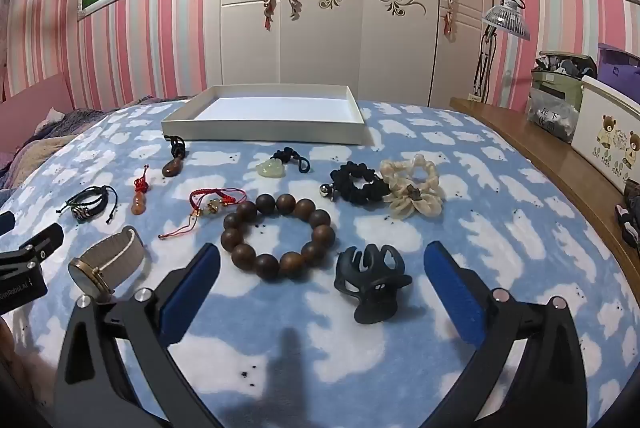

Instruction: Organize jewelry

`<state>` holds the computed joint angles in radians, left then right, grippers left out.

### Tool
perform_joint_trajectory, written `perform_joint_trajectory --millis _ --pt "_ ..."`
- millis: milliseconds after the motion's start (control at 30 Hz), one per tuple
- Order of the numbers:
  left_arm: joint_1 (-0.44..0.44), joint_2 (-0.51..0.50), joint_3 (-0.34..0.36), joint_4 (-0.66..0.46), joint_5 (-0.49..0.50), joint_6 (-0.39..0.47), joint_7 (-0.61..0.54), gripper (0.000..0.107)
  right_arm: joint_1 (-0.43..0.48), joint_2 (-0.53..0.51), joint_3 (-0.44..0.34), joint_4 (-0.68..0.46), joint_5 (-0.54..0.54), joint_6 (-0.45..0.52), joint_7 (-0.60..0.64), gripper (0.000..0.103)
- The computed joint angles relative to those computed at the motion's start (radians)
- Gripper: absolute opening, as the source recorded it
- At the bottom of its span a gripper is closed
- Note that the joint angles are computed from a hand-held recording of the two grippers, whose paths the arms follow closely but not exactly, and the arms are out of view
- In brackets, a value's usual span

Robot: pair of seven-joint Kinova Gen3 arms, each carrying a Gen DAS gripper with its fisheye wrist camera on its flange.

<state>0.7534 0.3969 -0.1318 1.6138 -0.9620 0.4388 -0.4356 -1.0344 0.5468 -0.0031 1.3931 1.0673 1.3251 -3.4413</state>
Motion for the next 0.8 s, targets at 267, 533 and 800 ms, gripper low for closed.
perform_joint_trajectory --millis 267,533,800 --pt "0.001 -0.009 0.007 0.008 -0.006 0.013 0.004 0.100 0.002 -0.003 0.000 0.001 -0.005 0.000 0.006 0.102" --pt "-0.030 -0.004 0.035 -0.006 0.042 0.017 -0.047 0.100 -0.001 0.001 0.001 -0.001 0.000 0.007 0.010 0.102" --pt "-0.016 0.005 0.022 -0.018 0.062 0.022 -0.059 0.100 0.002 0.002 0.000 -0.001 0.001 0.006 0.012 0.102"
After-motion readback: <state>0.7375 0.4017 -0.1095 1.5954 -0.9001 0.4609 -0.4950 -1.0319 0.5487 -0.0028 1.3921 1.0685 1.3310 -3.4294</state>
